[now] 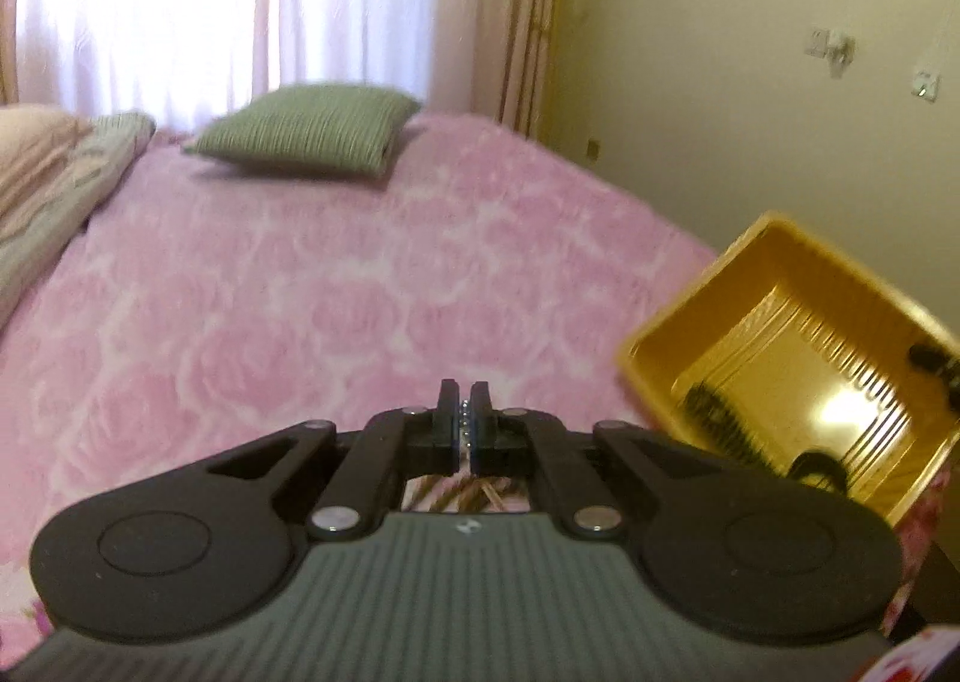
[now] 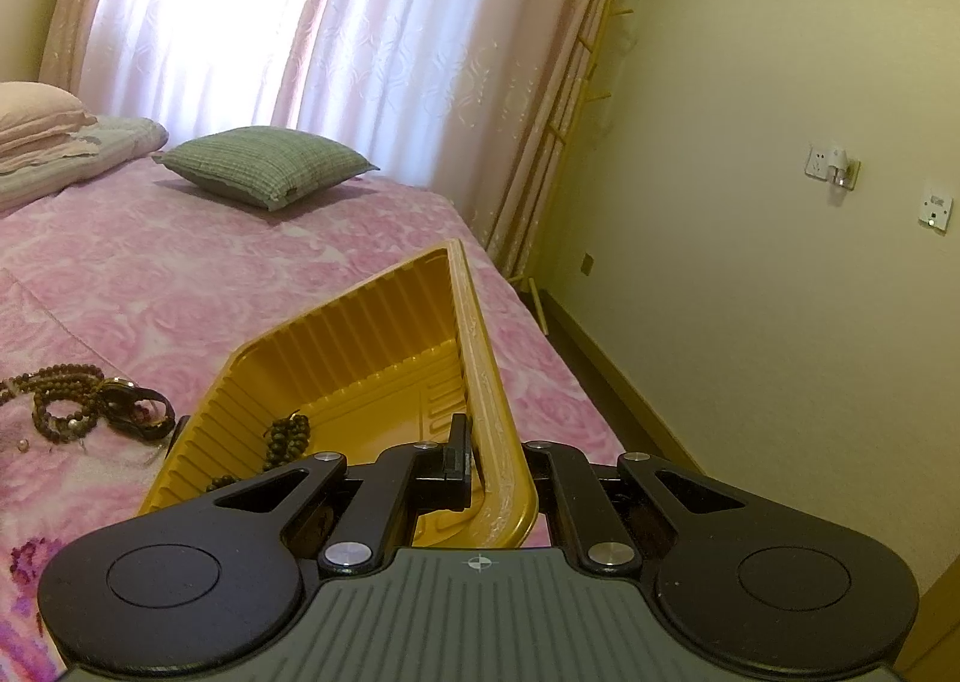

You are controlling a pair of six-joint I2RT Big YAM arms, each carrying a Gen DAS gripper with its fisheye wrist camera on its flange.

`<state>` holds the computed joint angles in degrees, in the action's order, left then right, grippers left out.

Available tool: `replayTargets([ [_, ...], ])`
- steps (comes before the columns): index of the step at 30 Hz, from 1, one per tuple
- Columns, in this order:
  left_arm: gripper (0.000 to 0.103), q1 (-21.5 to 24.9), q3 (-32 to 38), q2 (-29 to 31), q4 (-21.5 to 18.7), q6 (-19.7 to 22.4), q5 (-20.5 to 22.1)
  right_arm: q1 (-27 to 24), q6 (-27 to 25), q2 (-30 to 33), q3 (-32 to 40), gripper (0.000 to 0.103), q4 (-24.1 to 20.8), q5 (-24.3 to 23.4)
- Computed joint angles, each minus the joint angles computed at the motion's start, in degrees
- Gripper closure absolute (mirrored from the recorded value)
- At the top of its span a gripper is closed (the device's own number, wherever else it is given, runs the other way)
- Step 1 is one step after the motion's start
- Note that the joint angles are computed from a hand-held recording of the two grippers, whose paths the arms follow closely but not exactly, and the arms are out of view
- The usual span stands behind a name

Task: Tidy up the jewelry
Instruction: 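Lift the pearl strand with the left tool and release it into the tray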

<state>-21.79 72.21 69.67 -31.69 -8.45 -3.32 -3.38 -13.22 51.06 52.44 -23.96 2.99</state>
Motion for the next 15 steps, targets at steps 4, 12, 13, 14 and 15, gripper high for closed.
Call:
replayTargets([
  [4, 0.101, 0.0, 3.52, -0.11, -1.42, 1.09, 2.36, 0.13, -0.06, -0.16, 0.0, 0.097, -0.07, -0.03],
  [12, 0.101, -2.15, 9.07, 0.92, -2.09, 4.46, 3.45, 0.16, -0.16, -0.26, 0.02, 0.097, -0.06, -0.19],
  [13, 0.101, -2.4, 9.78, 1.13, -2.24, 4.67, 3.64, 0.16, -0.16, -0.26, 0.02, 0.097, -0.06, -0.19],
  [14, 0.101, -2.67, 10.66, 1.37, -2.36, 4.88, 4.17, 0.1, -0.1, -0.27, 0.12, 0.097, -0.19, -0.36],
  [15, 0.101, -3.0, 11.22, 1.58, -2.34, 5.0, 4.35, 0.15, -0.09, -0.33, 0.09, 0.097, -0.2, -0.37],
])
